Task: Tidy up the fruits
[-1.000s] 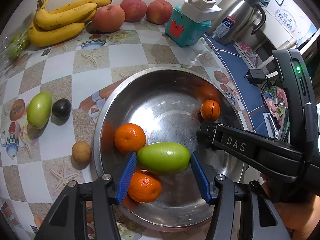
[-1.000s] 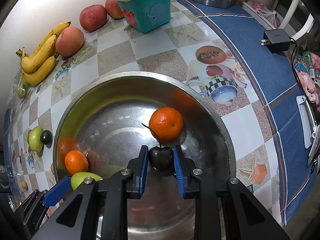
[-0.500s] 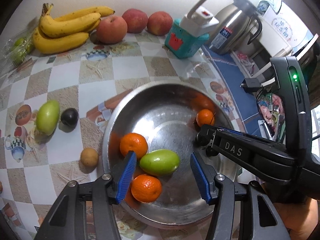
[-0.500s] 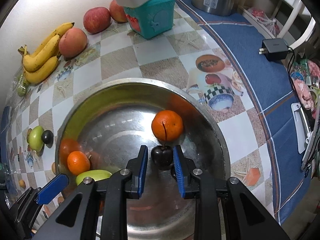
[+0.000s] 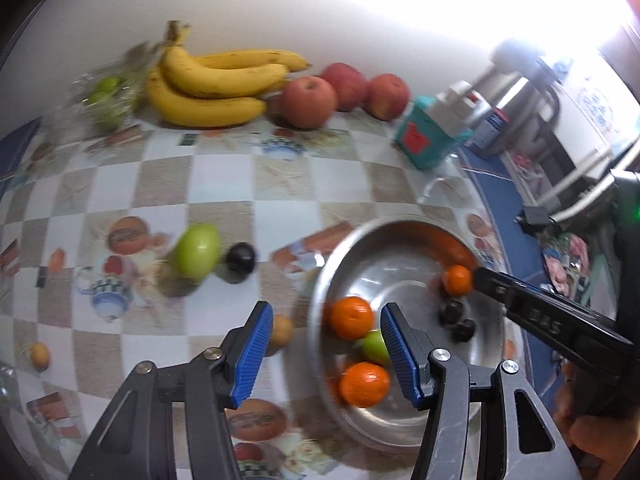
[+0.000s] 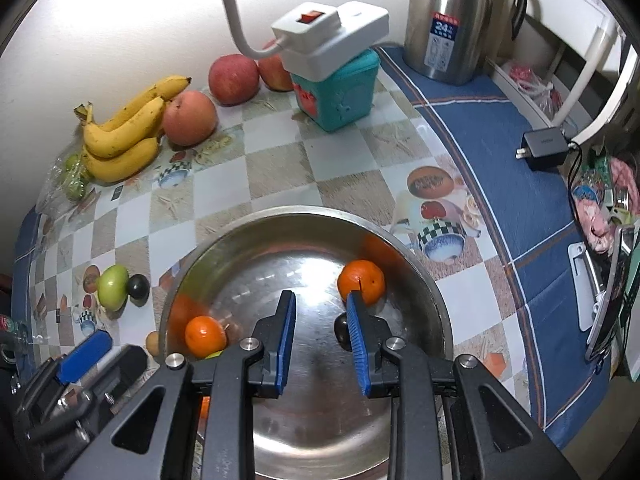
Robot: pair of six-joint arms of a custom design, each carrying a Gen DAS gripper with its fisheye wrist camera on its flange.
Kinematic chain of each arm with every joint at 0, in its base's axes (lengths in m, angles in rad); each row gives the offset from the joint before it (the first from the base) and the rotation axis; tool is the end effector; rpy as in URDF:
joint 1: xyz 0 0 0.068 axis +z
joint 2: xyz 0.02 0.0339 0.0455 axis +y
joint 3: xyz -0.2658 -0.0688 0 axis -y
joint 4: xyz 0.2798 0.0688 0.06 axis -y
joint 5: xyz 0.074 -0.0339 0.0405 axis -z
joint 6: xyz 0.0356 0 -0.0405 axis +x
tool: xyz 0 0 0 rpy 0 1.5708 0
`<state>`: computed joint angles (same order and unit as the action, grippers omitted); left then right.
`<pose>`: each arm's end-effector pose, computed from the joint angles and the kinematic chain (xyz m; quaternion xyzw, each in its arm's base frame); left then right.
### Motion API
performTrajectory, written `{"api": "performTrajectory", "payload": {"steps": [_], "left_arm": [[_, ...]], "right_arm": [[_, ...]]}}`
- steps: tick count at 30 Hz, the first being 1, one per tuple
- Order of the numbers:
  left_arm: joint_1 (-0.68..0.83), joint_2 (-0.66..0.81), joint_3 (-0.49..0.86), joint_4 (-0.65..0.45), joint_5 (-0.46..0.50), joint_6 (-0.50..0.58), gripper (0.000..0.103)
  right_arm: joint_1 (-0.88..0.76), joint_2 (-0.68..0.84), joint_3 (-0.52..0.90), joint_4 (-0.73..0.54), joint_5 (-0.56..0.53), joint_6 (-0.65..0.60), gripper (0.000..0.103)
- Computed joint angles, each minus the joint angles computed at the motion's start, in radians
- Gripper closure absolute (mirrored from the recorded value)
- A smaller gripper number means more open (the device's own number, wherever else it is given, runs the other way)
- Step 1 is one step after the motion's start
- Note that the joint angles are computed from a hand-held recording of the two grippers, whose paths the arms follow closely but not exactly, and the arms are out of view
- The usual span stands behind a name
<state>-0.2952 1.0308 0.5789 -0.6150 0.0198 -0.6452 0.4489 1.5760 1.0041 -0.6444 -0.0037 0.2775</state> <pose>0.2047 -0.0630 0.1773 -0.1662 0.9540 -0.1215 0.2179 0.2947 0.1421 0.1755 -0.0846 0.9807 0.0643 0.1642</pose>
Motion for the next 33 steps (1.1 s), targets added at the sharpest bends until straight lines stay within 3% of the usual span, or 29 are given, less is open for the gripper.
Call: {"api": "performTrajectory", "payload": {"steps": [3,4,6,8,10,13,14,19,26,30,33], "left_arm": [[0.015,0.006,0.005,-0.052,-0.059,0.002,0.043],[0.016,0.005,0.005,-0.068,-0.078,0.004,0.043],[0.024,0.016,0.004,-0.089,-0.110,0.004,0.040],[0.043,0.023,-0.005,-0.090,-0.110,0.003,0.028],[0.049,0.031,-0.008,-0.094,-0.115,0.002,0.025],[0.041,0.056,-0.003,-0.114,-0.159,-0.004,0.013],[0.039,0.064,-0.002,-0.120,-0.173,-0.005,0.007],[0.045,0.080,-0.008,-0.124,-0.186,-0.007,0.000],[0.040,0.108,-0.005,-0.131,-0.214,-0.008,0.000],[0.049,0.102,-0.010,-0.133,-0.224,-0.008,0.000],[0.055,0.105,-0.011,-0.136,-0.230,-0.006,0.000]], "right_arm": [[0.011,-0.005,0.006,-0.010,0.008,0.004,0.073],[0.013,-0.001,0.009,-0.010,0.009,0.006,0.060],[0.013,0.000,0.011,-0.013,0.002,0.010,0.045],[0.015,0.003,0.012,-0.012,0.000,0.009,0.044],[0.020,0.010,0.014,-0.016,0.006,0.007,0.037],[0.019,0.017,0.015,-0.013,0.002,0.007,0.029],[0.020,0.019,0.015,-0.013,0.004,0.005,0.027],[0.020,0.028,0.017,-0.013,0.003,0.004,0.023],[0.022,0.037,0.018,-0.014,0.001,-0.004,0.022],[0.022,0.040,0.015,-0.008,0.001,-0.006,0.011],[0.021,0.039,0.013,-0.002,0.000,-0.008,0.011]]}}
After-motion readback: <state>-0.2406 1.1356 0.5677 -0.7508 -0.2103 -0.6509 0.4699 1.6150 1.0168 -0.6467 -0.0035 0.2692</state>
